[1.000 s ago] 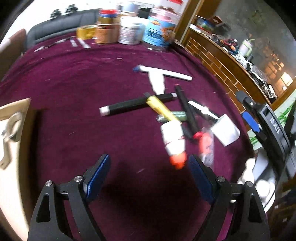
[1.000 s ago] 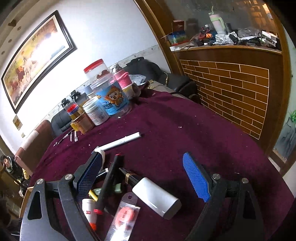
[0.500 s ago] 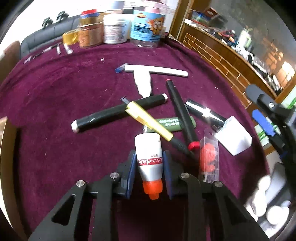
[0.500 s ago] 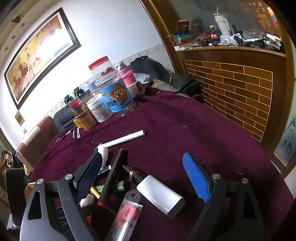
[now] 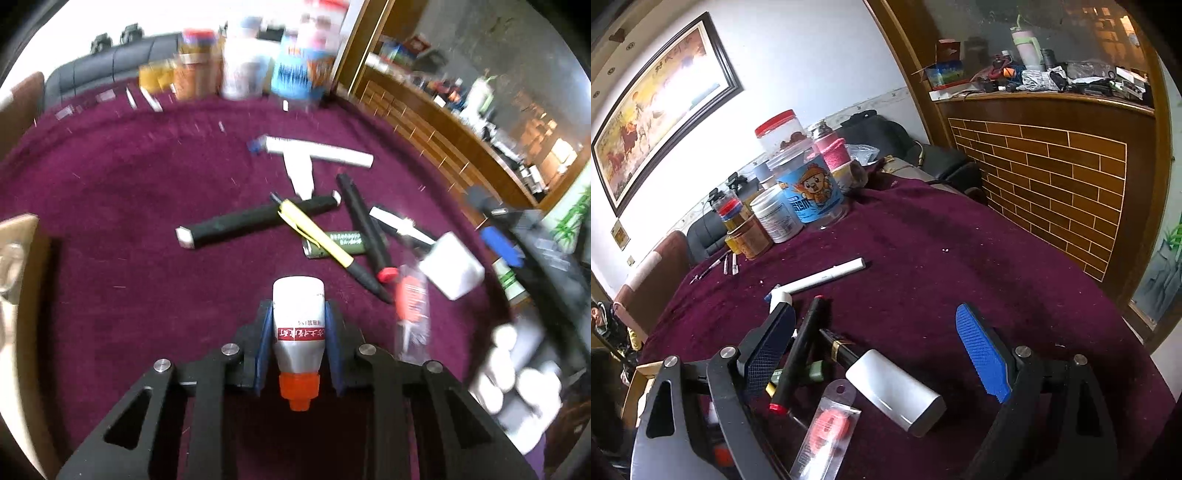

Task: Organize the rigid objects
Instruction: 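Carry the glue bottle toward the box while the right gripper grasps the white block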

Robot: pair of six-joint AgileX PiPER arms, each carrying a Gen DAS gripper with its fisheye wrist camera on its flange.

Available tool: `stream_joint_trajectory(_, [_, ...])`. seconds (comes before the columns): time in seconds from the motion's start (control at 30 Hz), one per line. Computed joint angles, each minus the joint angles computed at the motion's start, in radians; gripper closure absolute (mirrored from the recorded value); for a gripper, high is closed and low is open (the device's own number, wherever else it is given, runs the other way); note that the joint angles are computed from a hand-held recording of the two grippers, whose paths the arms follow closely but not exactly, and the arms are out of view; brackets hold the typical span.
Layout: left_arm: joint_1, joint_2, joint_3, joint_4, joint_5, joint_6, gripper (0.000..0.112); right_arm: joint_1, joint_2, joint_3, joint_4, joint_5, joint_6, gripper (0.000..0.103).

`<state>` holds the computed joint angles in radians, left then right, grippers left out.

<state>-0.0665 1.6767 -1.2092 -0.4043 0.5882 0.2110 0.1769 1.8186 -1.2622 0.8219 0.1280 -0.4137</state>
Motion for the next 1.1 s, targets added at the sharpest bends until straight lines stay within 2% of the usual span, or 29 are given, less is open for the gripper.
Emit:
stream_joint_trajectory(0.07, [0.064,-0.107,0.075,-0.114,0.021,0.104,0.09,-0.003,0.006,-0.007,-0.034,0.007,0.038,0.014])
stream_joint_trajectory(0.2, [0.251,-0.305,0.208,-0.361,0.129,0.334,0.09,-0.017,0.013,-0.009,-0.013,0.021,0.036,0.014])
stream_joint_trajectory(0.27, [0.324,-0.36,0.237,-0.398,0.19,0.381,0.09,-0.033,0.016,-0.006,0.08,0.037,-0.037,0.014])
stream_joint_trajectory(0.4, [0.456,-0.432,0.263,-0.412,0.295,0.441,0.09,-0.075,0.028,-0.034,0.052,0.162,0.025,0.014])
stream_joint_trajectory(0.47, [0.517,-0.461,0.281,-0.433,0.321,0.487,0.089,-0.078,0.002,-0.014,0.02,0.188,0.019,0.014])
stream_joint_trajectory(0.53, [0.575,-0.477,0.294,-0.462,0.349,0.536,0.089,-0.065,-0.038,0.01,-0.088,0.192,0.056,0.014])
stream_joint_trajectory(0.6, [0.61,-0.474,0.308,-0.491,0.36,0.572,0.089,-0.04,-0.055,-0.003,-0.279,0.216,0.178,0.014])
stream_joint_trajectory(0.7, [0.668,-0.471,0.327,-0.531,0.389,0.61,0.089,0.013,-0.036,-0.058,-0.579,0.277,0.326,0.014])
stream_joint_trajectory(0.8, [0.725,-0.475,0.329,-0.527,0.421,0.614,0.089,0.083,0.02,-0.131,-0.879,0.344,0.403,0.015])
stream_joint_trajectory(0.83, [0.735,-0.479,0.331,-0.52,0.421,0.609,0.089,0.106,0.034,-0.144,-0.97,0.36,0.445,0.019])
stream_joint_trajectory(0.9, [0.761,-0.494,0.34,-0.513,0.422,0.611,0.089,0.126,0.057,-0.163,-1.032,0.395,0.469,0.068])
stream_joint_trajectory(0.93, [0.775,-0.501,0.343,-0.512,0.424,0.614,0.089,0.125,0.069,-0.187,-1.003,0.432,0.436,0.076])
stream_joint_trajectory(1.1, [0.834,-0.506,0.358,-0.51,0.423,0.635,0.089,0.099,0.019,-0.144,-0.835,0.463,0.291,0.078])
